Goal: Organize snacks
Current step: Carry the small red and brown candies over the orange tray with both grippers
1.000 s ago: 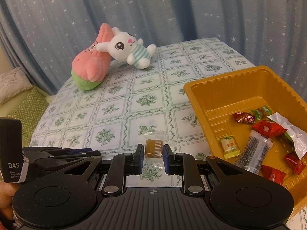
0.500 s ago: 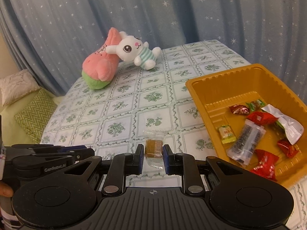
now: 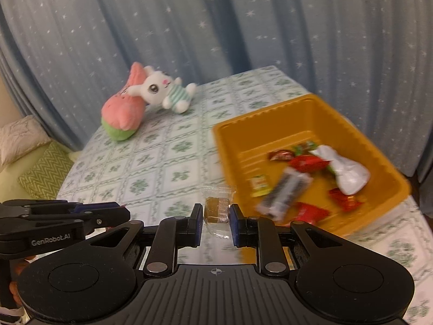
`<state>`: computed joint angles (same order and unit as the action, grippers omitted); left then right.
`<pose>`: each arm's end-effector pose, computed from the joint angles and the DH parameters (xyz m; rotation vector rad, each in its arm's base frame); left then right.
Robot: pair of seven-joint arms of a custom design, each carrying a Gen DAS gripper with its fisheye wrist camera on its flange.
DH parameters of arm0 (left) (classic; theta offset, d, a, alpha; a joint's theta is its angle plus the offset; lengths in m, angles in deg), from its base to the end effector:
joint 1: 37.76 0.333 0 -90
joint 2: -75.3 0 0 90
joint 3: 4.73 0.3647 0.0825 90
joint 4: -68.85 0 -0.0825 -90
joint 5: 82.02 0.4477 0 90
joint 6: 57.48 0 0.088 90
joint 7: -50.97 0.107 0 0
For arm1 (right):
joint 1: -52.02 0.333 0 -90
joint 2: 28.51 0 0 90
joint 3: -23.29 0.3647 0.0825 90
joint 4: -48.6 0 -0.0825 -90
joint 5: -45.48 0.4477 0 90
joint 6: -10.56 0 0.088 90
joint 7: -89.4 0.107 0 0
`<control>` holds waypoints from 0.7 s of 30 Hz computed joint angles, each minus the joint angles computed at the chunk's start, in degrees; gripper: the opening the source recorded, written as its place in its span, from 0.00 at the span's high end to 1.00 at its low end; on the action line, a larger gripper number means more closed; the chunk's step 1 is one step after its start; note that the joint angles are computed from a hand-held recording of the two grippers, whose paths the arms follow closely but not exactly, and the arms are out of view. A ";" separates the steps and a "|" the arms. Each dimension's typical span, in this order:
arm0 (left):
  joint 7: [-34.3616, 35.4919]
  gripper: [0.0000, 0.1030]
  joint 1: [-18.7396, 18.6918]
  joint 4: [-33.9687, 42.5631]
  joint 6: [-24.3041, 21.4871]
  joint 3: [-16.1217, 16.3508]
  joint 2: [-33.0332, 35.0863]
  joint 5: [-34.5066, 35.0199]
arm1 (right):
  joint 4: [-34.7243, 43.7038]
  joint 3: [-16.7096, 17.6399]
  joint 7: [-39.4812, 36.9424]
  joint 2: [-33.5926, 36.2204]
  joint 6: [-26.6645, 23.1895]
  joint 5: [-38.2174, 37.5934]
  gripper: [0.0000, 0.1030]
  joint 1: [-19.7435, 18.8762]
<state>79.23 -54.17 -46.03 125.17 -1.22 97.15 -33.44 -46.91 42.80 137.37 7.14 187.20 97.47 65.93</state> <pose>0.6604 -0.2259 0.3375 -1.8072 1.8495 -0.9191 0.7148 0.3391 0.3222 -1.8188 1.3660 -0.1838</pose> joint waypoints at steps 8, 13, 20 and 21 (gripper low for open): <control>0.64 0.86 -1.59 11.21 -6.31 -2.97 6.25 -1.65 | 3.52 -2.40 -1.42 1.31 -3.99 -1.47 0.79 -2.50; -0.12 0.86 -3.00 19.43 -11.20 -3.24 11.10 -1.81 | 8.38 -3.33 -3.27 3.89 -7.61 -2.79 0.79 -3.59; 1.64 0.86 -2.94 30.93 -19.39 -5.11 18.38 -4.87 | 17.27 -6.45 -1.94 9.28 -14.26 -6.78 0.79 -2.88; 1.99 0.86 -3.10 32.57 -20.66 -5.07 19.43 -5.18 | 18.48 -6.71 -1.66 10.05 -15.01 -7.32 0.79 -2.82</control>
<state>81.22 -57.26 -13.46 104.51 -6.29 116.58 -38.62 -28.43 36.08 135.71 17.19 172.19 90.16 63.11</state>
